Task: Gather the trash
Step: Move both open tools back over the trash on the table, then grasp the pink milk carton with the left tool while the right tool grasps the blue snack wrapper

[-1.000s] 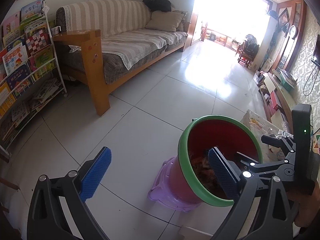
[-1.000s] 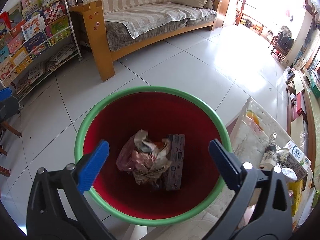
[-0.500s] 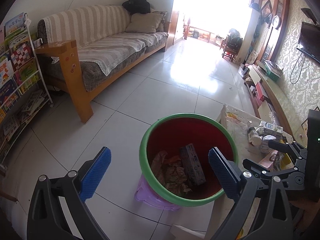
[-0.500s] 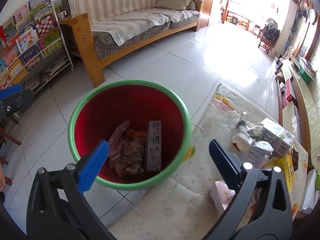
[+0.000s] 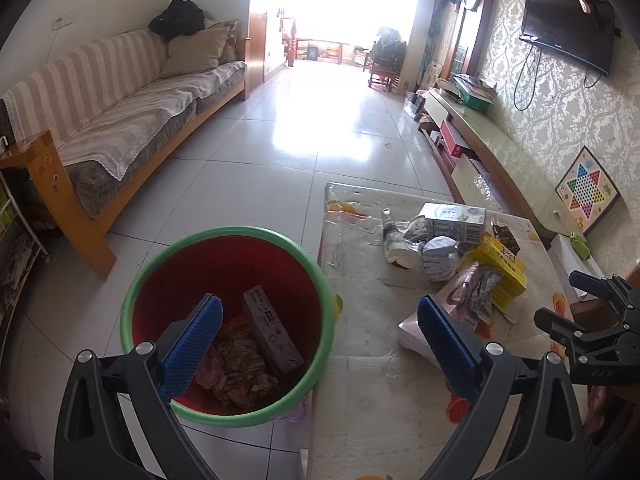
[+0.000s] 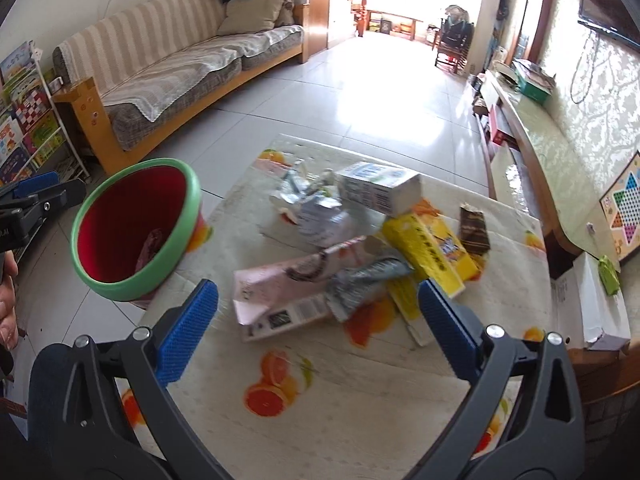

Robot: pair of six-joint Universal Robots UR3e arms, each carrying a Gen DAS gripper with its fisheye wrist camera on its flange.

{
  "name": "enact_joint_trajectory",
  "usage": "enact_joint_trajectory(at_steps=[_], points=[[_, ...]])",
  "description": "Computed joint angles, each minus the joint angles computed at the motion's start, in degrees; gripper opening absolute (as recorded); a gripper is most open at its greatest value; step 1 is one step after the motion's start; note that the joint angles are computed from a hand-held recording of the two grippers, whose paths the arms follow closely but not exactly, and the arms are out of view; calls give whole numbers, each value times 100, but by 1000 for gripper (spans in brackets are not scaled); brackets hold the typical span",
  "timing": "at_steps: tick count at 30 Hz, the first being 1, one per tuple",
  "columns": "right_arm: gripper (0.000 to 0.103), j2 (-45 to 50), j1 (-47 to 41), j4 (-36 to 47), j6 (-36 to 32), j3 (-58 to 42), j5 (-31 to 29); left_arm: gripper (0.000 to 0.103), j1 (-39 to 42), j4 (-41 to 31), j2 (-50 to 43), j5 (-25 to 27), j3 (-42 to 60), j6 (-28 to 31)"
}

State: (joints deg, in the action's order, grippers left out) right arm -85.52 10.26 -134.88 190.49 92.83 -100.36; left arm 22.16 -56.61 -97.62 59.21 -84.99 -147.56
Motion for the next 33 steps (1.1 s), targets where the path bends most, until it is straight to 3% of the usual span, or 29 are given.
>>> enact_joint_trajectory(at_steps=[6, 17, 28, 33], points=[[99, -1308, -1098, -199, -334, 1436, 454, 94, -978, 266, -71, 453, -188, -207], [99, -3030, -3123, 119, -1284, 2869, 1488, 94, -2673, 571, -1072, 1470, 168, -21], [99, -3855, -4355, 577, -1845, 3493, 2126, 94, -3403, 181, -2173, 2538, 1261, 658], [99, -3951, -4418, 637, -1866, 3537, 2184, 89, -3413, -11, -2402, 2622, 1537, 762]])
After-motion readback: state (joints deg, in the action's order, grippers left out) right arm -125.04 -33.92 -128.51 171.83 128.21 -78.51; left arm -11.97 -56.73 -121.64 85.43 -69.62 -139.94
